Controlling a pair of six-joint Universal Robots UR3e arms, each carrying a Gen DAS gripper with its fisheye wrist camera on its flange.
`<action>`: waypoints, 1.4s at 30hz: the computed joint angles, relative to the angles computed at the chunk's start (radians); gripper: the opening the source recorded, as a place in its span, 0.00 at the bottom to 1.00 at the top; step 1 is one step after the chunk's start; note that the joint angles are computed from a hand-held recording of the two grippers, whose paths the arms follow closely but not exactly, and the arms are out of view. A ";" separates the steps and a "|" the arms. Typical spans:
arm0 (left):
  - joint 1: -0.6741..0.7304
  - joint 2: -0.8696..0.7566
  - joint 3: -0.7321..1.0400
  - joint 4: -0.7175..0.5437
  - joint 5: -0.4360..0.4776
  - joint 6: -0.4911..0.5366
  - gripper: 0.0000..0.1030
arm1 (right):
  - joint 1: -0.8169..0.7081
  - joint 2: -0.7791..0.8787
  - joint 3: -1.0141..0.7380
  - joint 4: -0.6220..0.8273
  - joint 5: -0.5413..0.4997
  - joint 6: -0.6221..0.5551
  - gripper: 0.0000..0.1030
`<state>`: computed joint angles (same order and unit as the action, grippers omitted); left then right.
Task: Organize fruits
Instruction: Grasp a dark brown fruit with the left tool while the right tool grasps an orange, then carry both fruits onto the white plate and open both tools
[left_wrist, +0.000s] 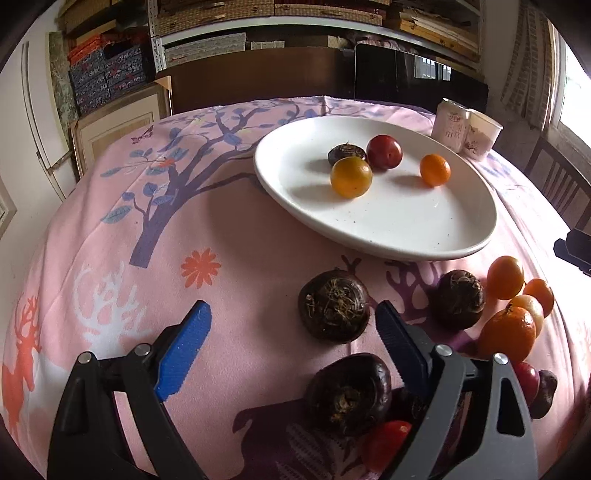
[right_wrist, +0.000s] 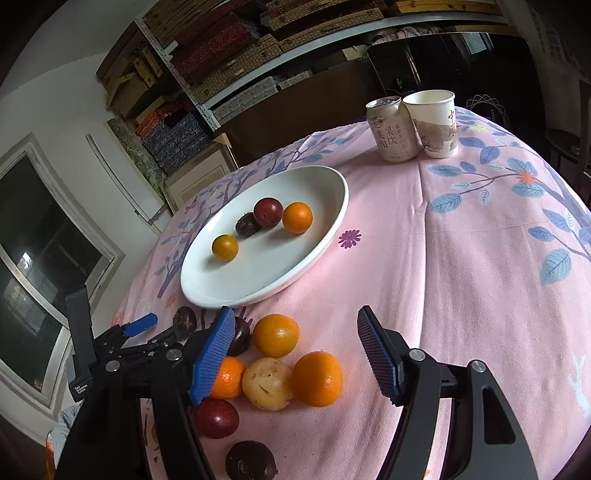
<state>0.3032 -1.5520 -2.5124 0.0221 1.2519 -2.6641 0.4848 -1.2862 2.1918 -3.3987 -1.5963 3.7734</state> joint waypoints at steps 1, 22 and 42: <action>-0.019 -0.019 0.014 0.008 0.013 -0.007 0.86 | 0.006 0.004 -0.007 0.008 -0.006 -0.004 0.68; -0.010 -0.060 0.086 -0.110 -0.060 0.023 0.40 | 0.116 0.027 -0.023 0.157 -0.129 -0.038 0.53; 0.093 0.094 0.000 -0.186 -0.169 0.070 0.40 | -0.018 0.015 0.118 -0.086 0.079 0.009 0.34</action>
<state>0.3965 -1.4578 -2.5120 -0.1639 1.0826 -2.5944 0.4665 -1.2712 2.3094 -3.4846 -1.5169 3.7829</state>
